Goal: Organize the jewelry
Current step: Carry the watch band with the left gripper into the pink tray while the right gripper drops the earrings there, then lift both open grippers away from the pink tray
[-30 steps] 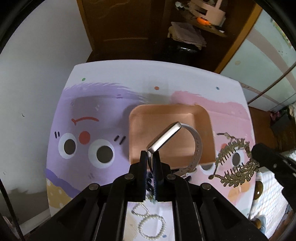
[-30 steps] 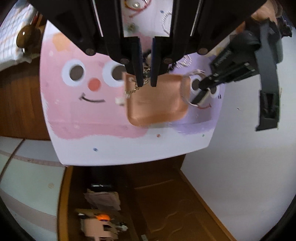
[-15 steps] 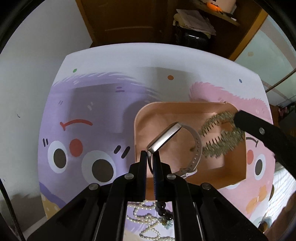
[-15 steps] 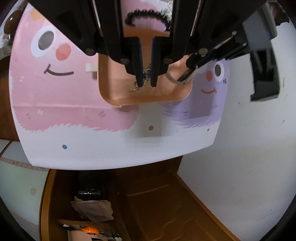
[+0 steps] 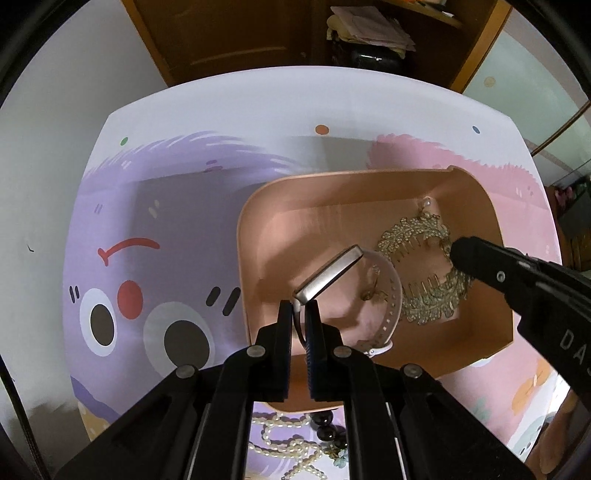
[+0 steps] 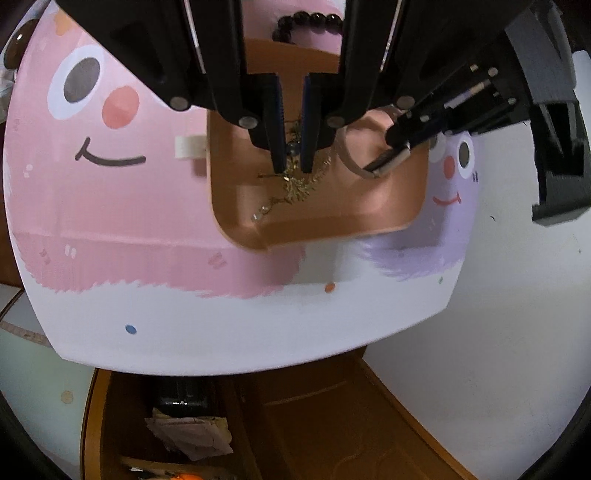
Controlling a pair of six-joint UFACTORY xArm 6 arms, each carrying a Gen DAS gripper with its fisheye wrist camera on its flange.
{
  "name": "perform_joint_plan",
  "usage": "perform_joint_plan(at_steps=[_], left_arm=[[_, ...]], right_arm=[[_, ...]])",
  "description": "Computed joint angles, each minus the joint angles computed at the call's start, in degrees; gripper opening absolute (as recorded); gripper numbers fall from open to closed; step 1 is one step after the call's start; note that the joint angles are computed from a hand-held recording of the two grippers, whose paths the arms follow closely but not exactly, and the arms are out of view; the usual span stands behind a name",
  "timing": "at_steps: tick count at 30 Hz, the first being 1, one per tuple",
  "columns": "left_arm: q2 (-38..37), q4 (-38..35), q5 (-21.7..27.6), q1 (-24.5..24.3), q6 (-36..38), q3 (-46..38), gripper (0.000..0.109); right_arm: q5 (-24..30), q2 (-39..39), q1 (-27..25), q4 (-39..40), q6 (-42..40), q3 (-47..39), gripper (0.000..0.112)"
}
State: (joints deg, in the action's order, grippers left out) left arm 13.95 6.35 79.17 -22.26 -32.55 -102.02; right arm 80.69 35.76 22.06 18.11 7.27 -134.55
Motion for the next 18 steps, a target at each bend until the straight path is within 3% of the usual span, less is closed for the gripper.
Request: perform_joint_plan(at_steps=[3,5,9,15,18], left_arm=[[-0.8,-0.2,-0.4,0.1,0.2,0.7,0.011],[-1.5,-0.5,-1.0,0.2,0.0,1.3,0.025],[-2.9,-1.7,-1.7,0.5,-0.3,2.5,0.031],[-6.3,-1.4,-2.1,-0.7,-1.4,5.0,0.036],[-9.1,-0.1,-2.4,-2.1,-3.1,6.9,0.046]], right_arm=[[2.5,0.9,-0.2,0.9,1.1,-1.7,0.011],[3.6,1.0,-0.5,1.6,1.9,-2.4,0.018],[3.0,-1.5,-1.0,2.9,2.7,1.3,0.036],[0.2,-7.6,-1.2,4.2,1.0,9.1,0.037],[-1.2,-11.6,-1.4,4.3,0.1,13.5,0.037]])
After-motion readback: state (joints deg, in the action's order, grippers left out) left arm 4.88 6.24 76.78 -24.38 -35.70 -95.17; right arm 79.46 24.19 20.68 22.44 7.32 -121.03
